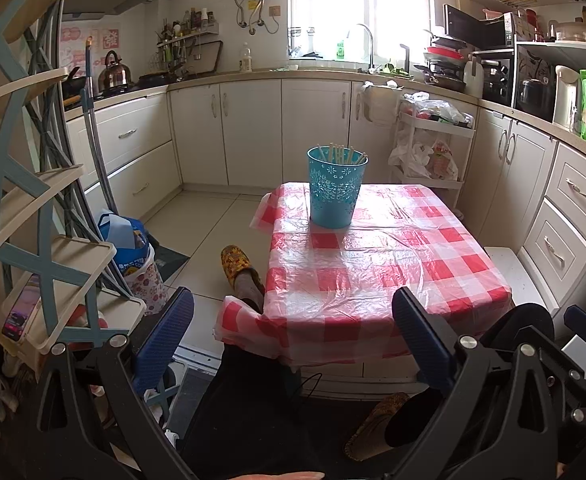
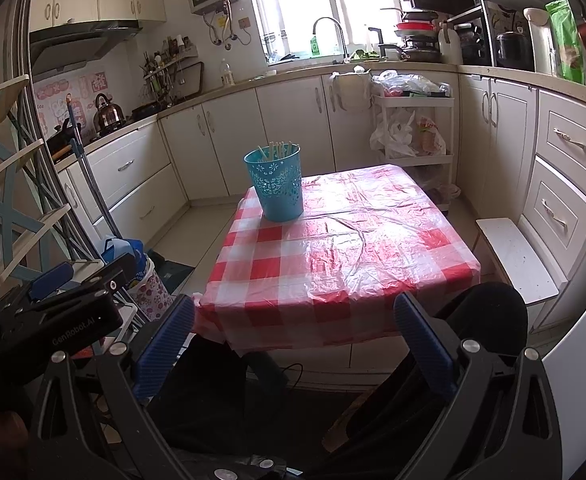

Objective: Organize utensils

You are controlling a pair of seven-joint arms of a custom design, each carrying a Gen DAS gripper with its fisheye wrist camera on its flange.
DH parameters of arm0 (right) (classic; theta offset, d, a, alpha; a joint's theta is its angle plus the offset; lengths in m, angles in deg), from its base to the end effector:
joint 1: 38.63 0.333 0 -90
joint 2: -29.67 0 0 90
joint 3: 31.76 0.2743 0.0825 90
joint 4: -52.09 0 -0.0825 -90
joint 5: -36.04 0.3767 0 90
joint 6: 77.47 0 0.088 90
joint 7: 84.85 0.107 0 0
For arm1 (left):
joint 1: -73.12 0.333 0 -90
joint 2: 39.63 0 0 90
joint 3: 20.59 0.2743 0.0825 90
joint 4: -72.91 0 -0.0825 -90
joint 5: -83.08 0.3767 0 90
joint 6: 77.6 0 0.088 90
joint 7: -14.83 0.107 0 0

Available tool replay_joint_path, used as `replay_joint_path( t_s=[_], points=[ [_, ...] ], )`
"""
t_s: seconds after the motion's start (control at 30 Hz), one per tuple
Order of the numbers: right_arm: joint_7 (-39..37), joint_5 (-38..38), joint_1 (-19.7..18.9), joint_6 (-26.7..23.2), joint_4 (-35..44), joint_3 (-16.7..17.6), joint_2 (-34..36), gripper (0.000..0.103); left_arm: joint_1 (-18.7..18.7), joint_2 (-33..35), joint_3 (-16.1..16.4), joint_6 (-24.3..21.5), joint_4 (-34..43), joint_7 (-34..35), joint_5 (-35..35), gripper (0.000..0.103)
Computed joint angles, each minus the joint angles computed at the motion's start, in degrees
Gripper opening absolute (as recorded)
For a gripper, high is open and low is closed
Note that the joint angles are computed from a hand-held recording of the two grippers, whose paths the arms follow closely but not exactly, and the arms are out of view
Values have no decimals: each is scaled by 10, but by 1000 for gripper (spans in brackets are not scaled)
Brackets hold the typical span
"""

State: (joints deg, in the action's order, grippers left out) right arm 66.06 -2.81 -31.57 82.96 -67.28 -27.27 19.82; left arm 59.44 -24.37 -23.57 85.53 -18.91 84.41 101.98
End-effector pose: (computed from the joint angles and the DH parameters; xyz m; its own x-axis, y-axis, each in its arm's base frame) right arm 0.5346 0.1418 0.5596 -0.2018 -0.9573 -0.2069 -0.5233 0.2840 -0.8035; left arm 0.6411 -0.2054 0.5551 -0.1872 -0.9823 -0.0043 -0.5342 0.1055 -0.8388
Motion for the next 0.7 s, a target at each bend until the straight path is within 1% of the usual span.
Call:
replay_joint_path(
  t_s=[0.17,0.7],
  points=[
    [-18,17,2,1,1,-4,2,96,0,-1,0,0,-1,1,-1,95],
    [-24,26,2,1,2,-4,4,96,-1,0,0,-2,0,-2,1,95]
  ],
)
